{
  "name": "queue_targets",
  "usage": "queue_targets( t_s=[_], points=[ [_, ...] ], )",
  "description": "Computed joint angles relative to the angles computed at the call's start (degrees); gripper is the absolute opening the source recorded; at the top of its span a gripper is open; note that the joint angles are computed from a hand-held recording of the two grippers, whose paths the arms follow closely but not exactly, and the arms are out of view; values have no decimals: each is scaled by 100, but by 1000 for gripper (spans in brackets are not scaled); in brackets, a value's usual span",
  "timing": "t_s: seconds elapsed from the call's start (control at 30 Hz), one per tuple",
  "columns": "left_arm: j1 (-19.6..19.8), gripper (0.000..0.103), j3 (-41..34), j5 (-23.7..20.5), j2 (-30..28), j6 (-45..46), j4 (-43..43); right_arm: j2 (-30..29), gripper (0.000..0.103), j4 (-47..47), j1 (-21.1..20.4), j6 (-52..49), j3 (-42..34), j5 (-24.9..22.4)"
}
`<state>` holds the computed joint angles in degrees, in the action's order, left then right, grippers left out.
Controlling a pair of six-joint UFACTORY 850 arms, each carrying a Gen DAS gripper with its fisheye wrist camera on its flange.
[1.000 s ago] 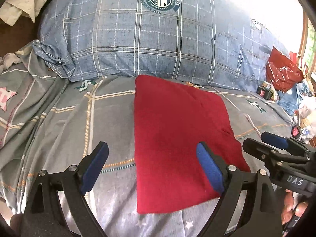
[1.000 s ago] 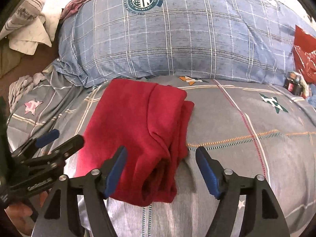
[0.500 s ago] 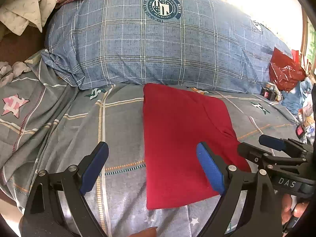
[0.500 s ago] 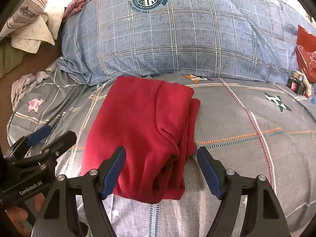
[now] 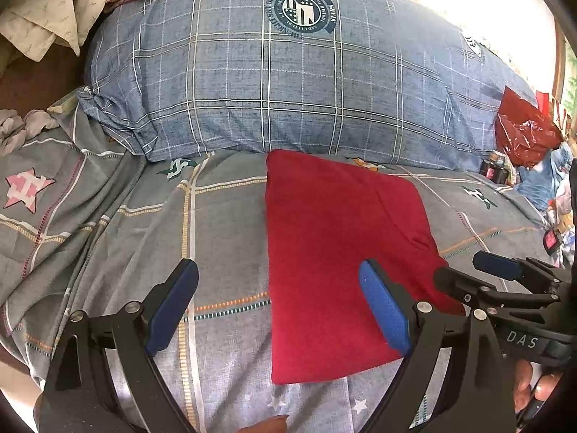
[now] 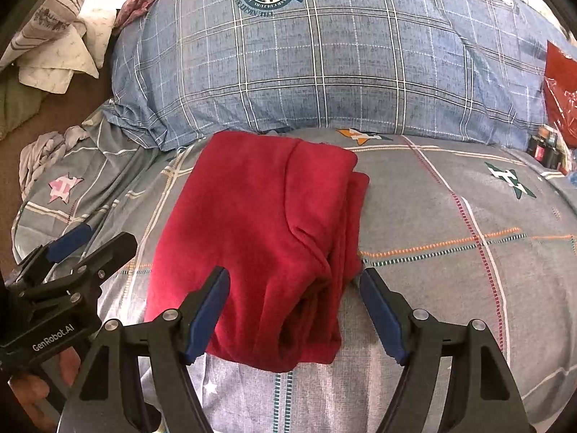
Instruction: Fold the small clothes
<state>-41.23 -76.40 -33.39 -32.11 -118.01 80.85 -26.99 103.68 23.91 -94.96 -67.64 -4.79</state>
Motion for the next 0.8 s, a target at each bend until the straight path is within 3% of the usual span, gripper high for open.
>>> queue_targets(
  t_s=[0.2,0.8],
  points=[
    [14,92,-7,34,-17,-2,-15,1,76,593,38,-563,5,55],
    [78,92,-39,151,-69,102,-110,-131,77,-1467,39,1419,-148,49]
  ],
)
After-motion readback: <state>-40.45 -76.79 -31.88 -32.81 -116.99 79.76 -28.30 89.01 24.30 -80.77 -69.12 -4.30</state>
